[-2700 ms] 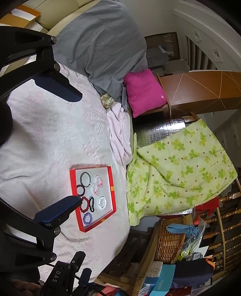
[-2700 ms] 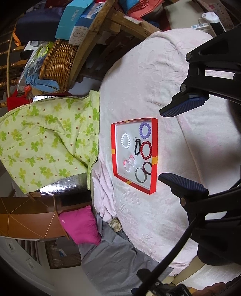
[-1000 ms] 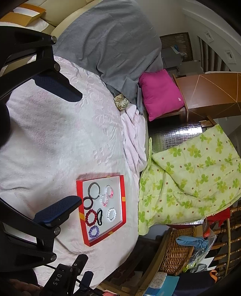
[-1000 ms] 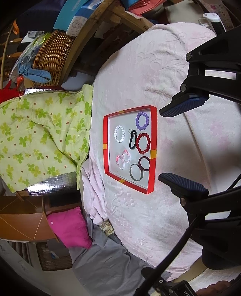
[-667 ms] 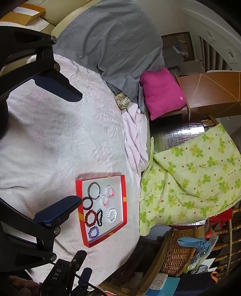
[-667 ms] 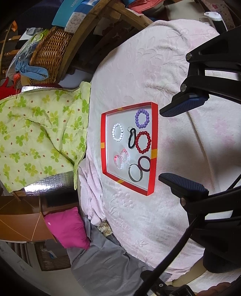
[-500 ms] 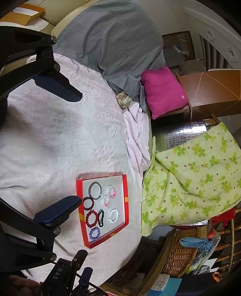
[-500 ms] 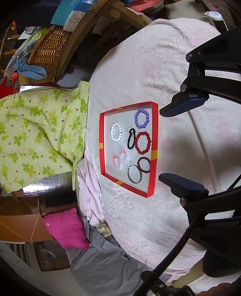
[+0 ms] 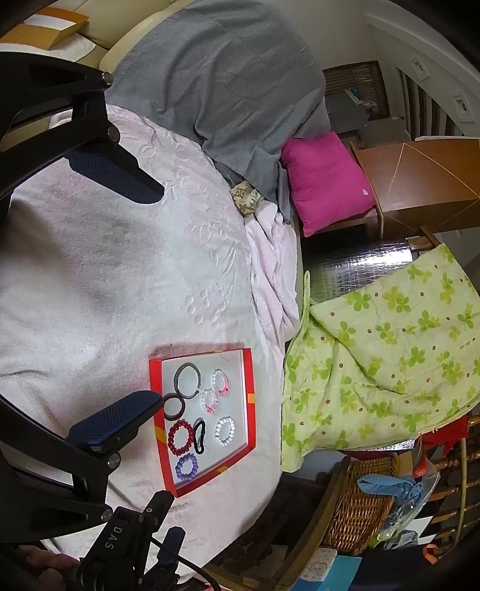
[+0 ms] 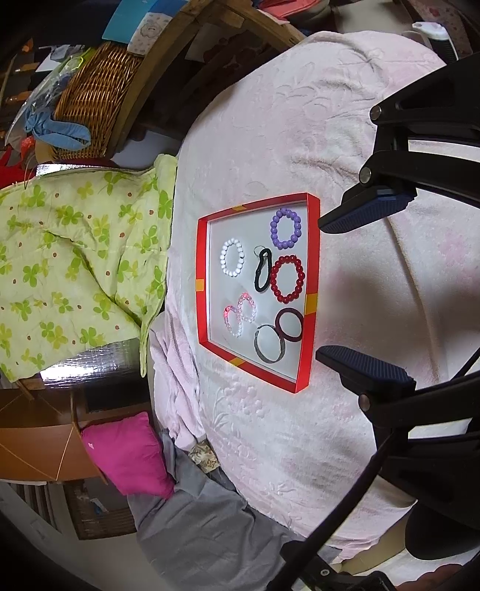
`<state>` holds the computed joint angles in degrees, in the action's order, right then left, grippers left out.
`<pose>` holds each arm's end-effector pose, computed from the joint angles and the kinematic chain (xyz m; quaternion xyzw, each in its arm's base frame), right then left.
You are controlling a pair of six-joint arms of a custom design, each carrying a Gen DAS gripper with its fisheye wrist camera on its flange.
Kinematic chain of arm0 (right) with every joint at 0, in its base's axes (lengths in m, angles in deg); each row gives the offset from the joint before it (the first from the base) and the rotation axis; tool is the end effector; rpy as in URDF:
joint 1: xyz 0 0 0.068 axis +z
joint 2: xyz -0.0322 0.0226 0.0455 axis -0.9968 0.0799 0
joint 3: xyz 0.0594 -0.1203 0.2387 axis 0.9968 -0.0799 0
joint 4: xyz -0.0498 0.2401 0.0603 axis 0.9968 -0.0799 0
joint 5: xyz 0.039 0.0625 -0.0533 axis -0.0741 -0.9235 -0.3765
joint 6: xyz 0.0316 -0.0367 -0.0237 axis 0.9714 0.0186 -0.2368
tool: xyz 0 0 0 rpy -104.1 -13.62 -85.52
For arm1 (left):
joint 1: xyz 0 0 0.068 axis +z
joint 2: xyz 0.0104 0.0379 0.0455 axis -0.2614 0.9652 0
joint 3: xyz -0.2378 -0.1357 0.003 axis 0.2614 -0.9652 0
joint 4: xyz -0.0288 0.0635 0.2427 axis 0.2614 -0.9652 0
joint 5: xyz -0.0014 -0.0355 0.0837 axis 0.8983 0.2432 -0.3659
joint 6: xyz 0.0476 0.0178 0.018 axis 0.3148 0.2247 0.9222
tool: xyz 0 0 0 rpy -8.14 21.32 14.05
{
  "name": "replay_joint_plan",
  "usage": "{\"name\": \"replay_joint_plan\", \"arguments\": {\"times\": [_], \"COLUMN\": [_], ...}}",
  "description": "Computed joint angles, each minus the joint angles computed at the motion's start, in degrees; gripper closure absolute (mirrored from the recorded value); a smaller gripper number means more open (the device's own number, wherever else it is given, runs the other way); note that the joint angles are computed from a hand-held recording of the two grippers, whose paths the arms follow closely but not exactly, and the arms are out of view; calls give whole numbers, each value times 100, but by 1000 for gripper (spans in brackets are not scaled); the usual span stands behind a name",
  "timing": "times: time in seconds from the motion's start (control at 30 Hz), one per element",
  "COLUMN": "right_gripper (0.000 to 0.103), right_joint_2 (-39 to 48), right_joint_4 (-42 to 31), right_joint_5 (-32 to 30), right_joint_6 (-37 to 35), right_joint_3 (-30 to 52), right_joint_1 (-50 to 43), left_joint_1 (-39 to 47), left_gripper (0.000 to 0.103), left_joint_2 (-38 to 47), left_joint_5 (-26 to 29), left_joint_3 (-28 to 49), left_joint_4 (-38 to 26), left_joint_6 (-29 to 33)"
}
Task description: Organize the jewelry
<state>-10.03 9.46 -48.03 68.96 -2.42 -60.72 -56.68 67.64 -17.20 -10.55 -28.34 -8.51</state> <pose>0.1495 0.0509 0.3375 0.1380 0.9087 -0.0395 0.3919 0.1903 -0.1486 0.3549 0.1507 0.8697 -0.0094 0.4699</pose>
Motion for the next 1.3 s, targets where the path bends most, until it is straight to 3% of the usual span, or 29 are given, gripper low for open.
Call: {"name": "replay_joint_plan", "arguments": {"times": [0.33, 1.3], "right_gripper": [36, 36], "right_joint_2": [124, 247], "right_joint_4": [-107, 355], "right_joint_5": [236, -242], "right_joint_6": [182, -231], "right_joint_3": [138, 28], "right_joint_1": [274, -181], "left_joint_1": [107, 46], "left_gripper": [2, 2], "left_joint_2": [-91, 198], "left_joint_5": [147, 23], "left_joint_3": [-45, 135], "left_joint_4": [32, 20], "left_joint_6": [19, -3]}}
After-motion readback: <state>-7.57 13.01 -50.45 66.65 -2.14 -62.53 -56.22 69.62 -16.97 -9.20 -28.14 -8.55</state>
